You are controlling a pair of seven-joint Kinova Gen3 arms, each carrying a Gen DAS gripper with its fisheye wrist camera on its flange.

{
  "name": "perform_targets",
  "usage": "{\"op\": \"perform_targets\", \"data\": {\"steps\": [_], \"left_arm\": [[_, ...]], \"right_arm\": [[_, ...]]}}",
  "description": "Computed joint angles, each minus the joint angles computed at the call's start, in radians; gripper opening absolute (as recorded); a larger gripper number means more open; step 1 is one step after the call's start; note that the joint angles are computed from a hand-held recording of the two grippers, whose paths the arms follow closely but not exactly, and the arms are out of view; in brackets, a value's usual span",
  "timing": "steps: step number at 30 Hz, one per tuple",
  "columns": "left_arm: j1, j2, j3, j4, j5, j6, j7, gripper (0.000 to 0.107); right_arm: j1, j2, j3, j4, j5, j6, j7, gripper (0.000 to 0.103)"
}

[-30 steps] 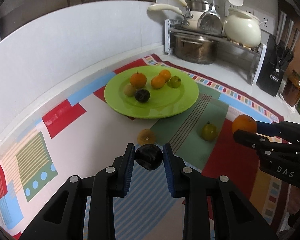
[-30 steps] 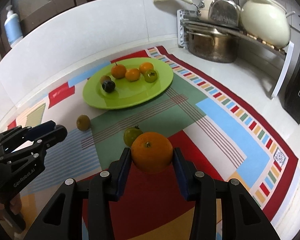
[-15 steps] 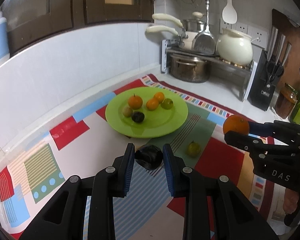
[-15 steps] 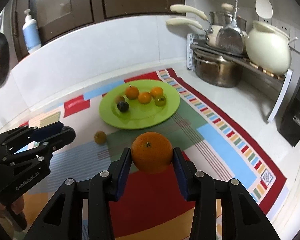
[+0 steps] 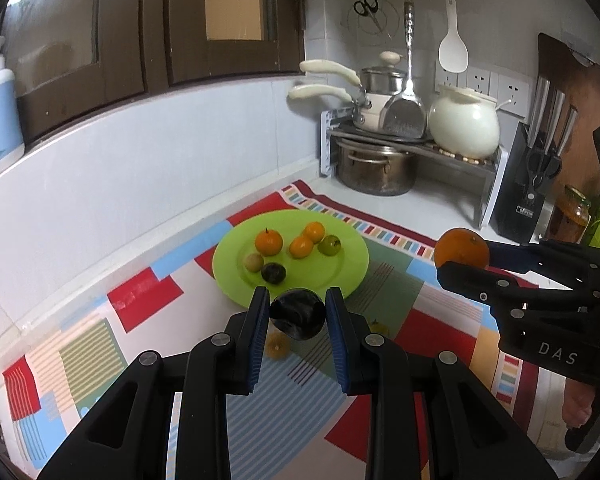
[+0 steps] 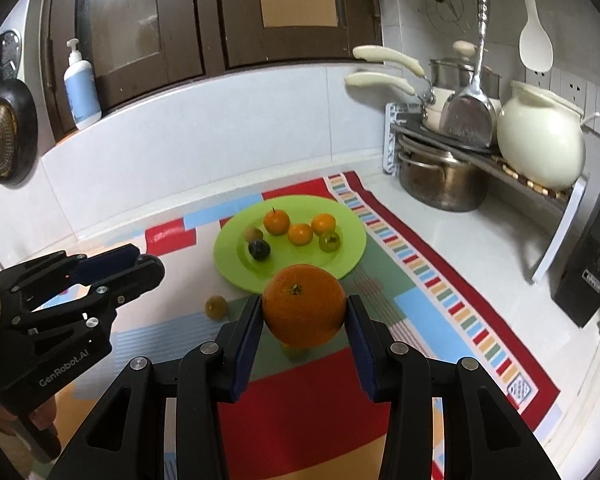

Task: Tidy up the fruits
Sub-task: 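Carry plum and orange over the green plate with both tools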

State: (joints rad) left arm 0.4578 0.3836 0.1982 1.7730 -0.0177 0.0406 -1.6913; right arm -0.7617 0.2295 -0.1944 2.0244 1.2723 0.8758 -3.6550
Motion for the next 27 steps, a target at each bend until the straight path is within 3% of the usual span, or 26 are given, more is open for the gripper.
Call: {"op": "perform_targets", "data": {"steps": [11,27], "left_arm": [[-0.007,0.021,0.016,-0.081,0.001,0.015,-0.010,0.029],[0.053,0.109,-0.076,-0.258,-0.017,0.082,0.002,0.029]], "right_arm": [[0.062,-0.025,0.014,-0.015,0.059,-0.066,0.050,0.043],[0.171,0.011,0.071,-0.091,0.122,-0.224,0.165,0.043]]}}
